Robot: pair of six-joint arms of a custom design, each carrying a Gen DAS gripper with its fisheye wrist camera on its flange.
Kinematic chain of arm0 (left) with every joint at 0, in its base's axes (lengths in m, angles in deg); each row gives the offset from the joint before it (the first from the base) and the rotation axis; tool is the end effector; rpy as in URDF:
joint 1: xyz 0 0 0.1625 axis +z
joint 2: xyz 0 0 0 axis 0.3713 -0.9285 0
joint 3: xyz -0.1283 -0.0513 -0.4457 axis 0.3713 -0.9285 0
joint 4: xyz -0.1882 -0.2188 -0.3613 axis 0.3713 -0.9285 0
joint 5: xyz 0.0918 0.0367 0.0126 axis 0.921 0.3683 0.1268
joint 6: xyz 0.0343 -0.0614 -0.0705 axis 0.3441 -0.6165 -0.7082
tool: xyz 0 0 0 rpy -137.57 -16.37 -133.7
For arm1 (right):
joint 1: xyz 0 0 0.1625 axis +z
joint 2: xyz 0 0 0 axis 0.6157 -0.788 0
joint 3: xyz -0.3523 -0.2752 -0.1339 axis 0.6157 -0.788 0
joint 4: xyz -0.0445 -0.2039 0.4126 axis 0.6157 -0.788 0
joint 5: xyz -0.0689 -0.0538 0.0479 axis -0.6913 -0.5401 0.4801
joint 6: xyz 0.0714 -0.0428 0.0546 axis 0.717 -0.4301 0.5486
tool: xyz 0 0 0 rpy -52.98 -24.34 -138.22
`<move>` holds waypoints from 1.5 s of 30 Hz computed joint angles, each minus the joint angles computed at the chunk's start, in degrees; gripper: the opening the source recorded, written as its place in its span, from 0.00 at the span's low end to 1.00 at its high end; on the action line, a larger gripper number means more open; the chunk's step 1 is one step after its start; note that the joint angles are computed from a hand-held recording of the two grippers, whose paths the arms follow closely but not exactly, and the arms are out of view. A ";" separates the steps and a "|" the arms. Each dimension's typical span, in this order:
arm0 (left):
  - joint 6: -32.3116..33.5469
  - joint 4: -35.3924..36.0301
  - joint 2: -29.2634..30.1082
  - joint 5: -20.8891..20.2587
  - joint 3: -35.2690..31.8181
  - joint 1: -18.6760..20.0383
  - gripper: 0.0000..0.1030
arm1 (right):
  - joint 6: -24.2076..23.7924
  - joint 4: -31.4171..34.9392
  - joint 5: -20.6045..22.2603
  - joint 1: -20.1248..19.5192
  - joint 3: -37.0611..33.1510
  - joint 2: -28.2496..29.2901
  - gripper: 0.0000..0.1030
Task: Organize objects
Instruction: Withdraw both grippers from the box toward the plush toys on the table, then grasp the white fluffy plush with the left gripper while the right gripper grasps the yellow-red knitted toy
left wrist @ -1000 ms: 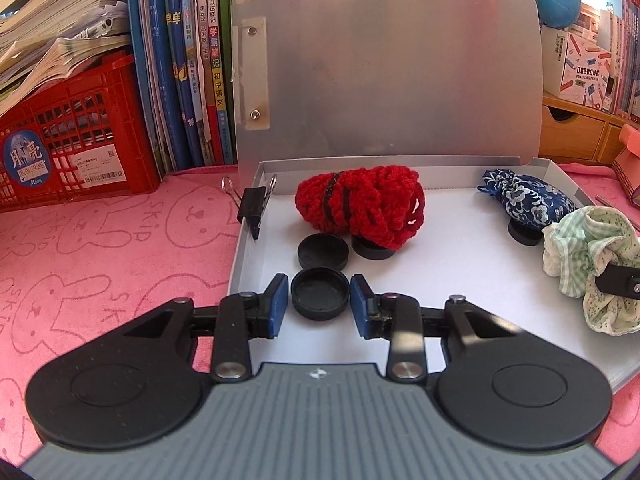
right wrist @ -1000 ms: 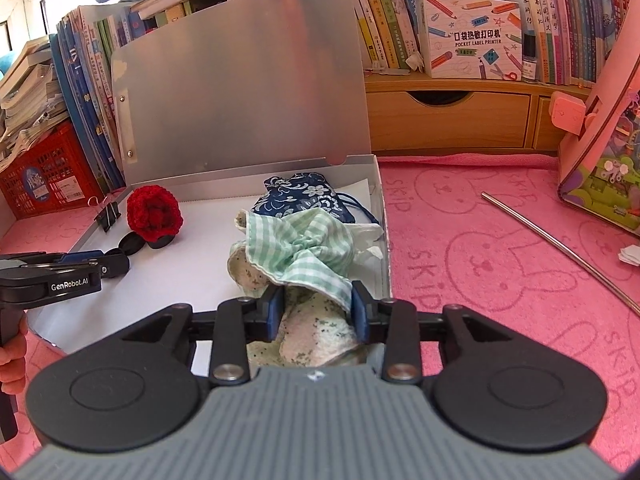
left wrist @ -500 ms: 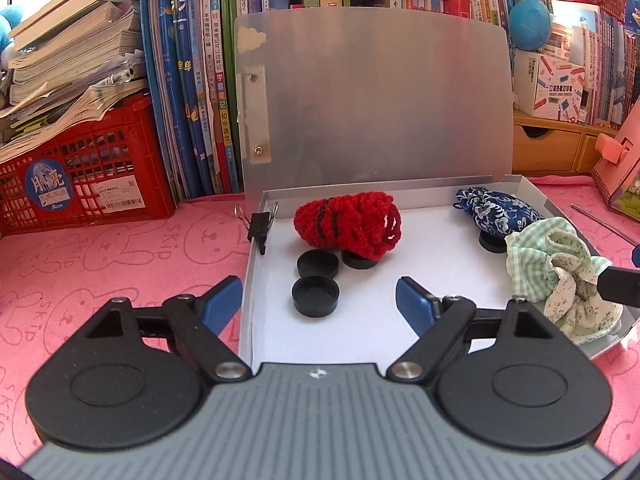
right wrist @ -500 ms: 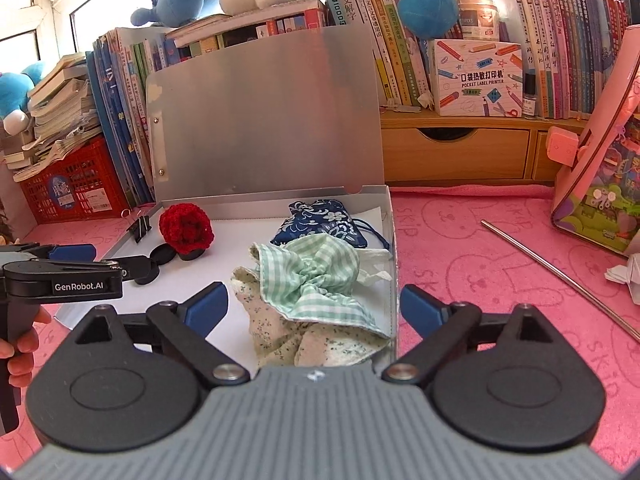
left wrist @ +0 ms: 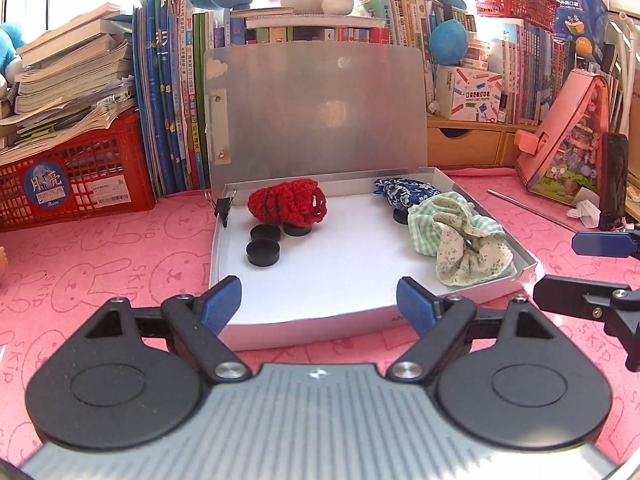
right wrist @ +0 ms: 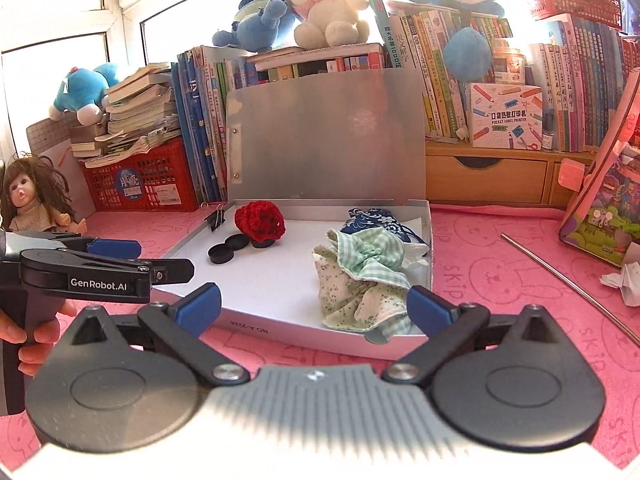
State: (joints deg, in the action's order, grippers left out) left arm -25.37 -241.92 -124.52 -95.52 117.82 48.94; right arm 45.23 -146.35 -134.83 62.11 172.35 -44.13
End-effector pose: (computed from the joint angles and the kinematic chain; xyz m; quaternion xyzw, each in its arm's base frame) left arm -0.0447 -0.7259 0.2509 0.1834 0.8062 -0.4474 0.3409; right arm 0.2575 -0.7456 0.0012 0.3634 -0.8415 0.3717 0.1472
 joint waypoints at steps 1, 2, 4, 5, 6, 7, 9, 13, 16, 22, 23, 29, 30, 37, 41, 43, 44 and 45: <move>0.07 -0.67 -0.52 -0.21 1.28 -0.29 0.85 | -0.34 -0.63 0.38 -0.04 1.11 -0.45 1.00; -0.24 -1.14 -1.19 -0.51 2.63 -0.58 0.85 | -0.68 -1.17 0.73 -0.09 2.18 -0.92 1.00; -1.11 -1.74 -2.49 -1.21 5.05 -1.07 0.85 | -1.43 -2.21 1.55 -0.29 4.66 -2.09 1.00; -1.60 -2.29 -3.20 -1.52 6.41 -1.36 0.85 | -1.81 -2.63 1.81 -0.37 5.88 -2.69 1.00; -1.96 -2.57 -3.69 -1.68 7.36 -1.59 0.85 | -2.12 -3.15 2.02 -0.44 6.90 -3.15 1.00; -2.50 -2.96 -4.49 -1.96 8.84 -1.93 0.85 | -2.42 -3.66 2.20 -0.52 7.86 -3.57 1.00; -3.53 -3.45 -5.73 -2.30 11.14 -2.40 0.85 | -2.99 -4.66 2.63 -0.69 9.85 -4.47 1.00; -5.11 -5.50 -7.75 -2.48 15.70 -3.18 0.86 | -4.01 -6.39 3.73 -1.18 14.05 -6.27 1.00; -5.31 -7.51 -8.52 -1.80 18.58 -3.76 0.87 | -5.08 -8.10 3.93 -1.42 16.65 -7.04 1.00; -6.68 -11.19 -8.86 -0.39 23.17 -4.44 0.89 | -6.96 -13.02 2.67 -1.78 21.05 -6.90 1.00; -6.51 -11.79 -8.88 -0.44 23.81 -4.46 0.89 | -7.17 -13.49 2.49 -1.88 21.70 -6.86 1.00; -4.81 -17.52 -7.19 1.53 26.32 -5.07 0.89 | -9.22 -16.51 0.66 -1.98 24.49 -6.09 1.00; -4.96 -17.78 -7.05 1.52 26.48 -5.02 0.89 | -9.31 -16.71 0.39 -1.98 24.74 -5.97 1.00; -5.00 -19.47 -5.47 2.06 27.15 -4.92 0.89 | -9.07 -17.42 -0.80 -2.08 25.58 -5.12 1.00; -4.68 -18.59 -5.13 1.96 27.07 -4.73 0.89 | -9.49 -17.53 -1.66 -2.18 25.70 -4.30 1.00; -4.40 -18.63 -4.84 2.01 26.98 -4.64 0.89 | -9.90 -17.77 -2.25 -2.15 25.63 -3.81 1.00; -4.17 -18.83 -4.62 2.09 26.91 -4.59 0.89 | -9.99 -18.02 -2.41 -2.15 25.60 -3.60 1.00; -4.08 -18.92 -4.44 2.16 26.82 -4.53 0.89 | -9.88 -18.60 -2.19 -2.26 25.60 -3.36 1.00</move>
State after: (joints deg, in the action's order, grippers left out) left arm -29.45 -260.83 -128.96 -93.36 144.64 44.40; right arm 35.35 -164.96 -137.02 59.84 197.95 -47.48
